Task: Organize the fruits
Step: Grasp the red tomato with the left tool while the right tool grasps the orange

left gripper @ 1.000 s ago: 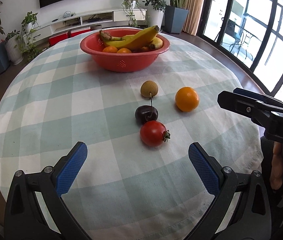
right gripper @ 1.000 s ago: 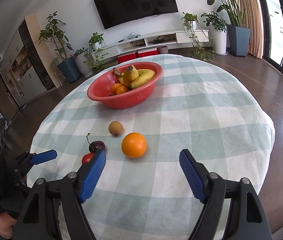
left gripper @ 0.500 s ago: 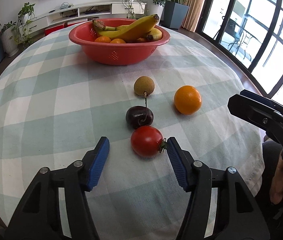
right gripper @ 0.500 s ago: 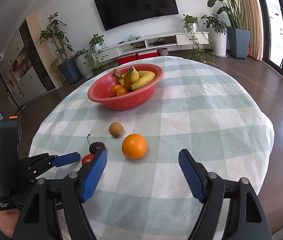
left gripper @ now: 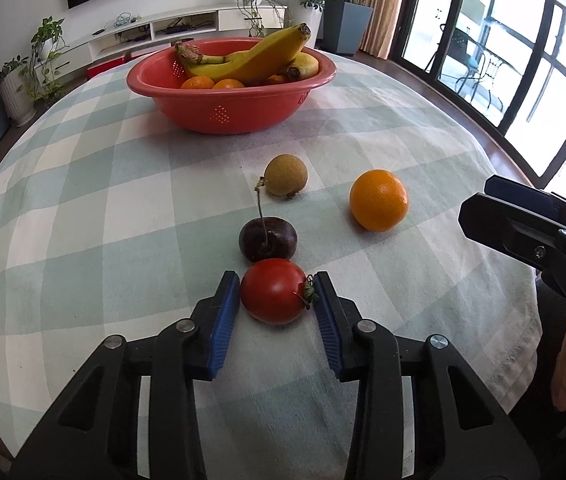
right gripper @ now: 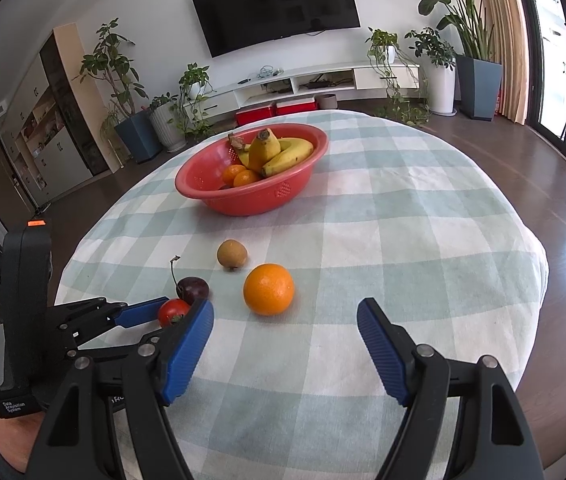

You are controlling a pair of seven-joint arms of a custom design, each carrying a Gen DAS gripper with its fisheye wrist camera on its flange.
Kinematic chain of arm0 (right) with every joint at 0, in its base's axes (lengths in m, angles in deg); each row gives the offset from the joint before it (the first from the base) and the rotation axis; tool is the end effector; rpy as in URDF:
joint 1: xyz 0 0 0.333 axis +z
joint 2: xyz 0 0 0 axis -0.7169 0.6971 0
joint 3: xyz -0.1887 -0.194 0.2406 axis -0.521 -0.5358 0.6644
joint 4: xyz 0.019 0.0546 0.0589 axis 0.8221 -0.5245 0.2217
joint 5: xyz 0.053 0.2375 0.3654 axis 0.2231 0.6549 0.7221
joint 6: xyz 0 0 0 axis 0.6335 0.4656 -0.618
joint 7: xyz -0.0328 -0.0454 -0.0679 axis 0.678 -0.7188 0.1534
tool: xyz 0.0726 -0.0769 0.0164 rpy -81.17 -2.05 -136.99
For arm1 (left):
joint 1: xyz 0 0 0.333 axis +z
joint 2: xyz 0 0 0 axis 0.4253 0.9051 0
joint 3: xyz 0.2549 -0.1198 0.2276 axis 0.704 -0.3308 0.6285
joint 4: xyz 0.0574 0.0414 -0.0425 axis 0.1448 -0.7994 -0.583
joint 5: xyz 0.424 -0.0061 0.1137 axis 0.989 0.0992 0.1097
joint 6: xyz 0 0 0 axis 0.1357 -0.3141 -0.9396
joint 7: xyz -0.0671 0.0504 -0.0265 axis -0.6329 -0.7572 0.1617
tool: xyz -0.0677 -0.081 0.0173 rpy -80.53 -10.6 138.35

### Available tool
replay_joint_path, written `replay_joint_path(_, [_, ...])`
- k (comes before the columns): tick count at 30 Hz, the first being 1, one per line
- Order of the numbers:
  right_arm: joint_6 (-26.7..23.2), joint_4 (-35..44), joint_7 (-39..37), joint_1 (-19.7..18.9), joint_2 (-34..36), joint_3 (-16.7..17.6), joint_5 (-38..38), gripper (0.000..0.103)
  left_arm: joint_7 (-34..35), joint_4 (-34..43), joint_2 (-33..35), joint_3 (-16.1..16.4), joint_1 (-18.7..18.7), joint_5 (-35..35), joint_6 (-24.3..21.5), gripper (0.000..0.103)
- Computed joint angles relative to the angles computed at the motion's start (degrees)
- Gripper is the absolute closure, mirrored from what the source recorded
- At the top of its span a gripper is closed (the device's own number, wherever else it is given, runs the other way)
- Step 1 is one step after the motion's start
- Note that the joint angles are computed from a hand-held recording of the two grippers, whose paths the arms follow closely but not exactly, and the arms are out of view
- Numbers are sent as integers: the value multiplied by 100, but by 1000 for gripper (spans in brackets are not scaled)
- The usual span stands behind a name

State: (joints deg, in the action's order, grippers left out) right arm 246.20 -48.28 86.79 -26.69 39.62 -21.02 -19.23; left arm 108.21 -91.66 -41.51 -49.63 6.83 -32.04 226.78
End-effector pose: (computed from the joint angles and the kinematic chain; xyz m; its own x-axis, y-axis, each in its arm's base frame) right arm 0.5248 0.0840 0.4427 0.3170 -0.9257 -0.2064 -0.7098 -0.0873 -0.6990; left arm 0.5595 -0.2019 0.3399 -0.2320 -0.9696 0.0774 -0.8020 0.1457 -0.5792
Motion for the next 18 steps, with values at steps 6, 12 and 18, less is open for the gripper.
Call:
replay_joint_path(6, [-1,5,20,-11,9,9,-37,25,466,-76,-12,-462,418,-414,136,70])
replay_joint_path(12, [-59,18,271,-65,44,33,-269,25,969,-200,-112,-764,661,-928,221,70])
replay_joint_path(18, [-539,352,1273,-330,386,144,-1431,26,1660,-434,-304,-1517,1335,-1784,370,70])
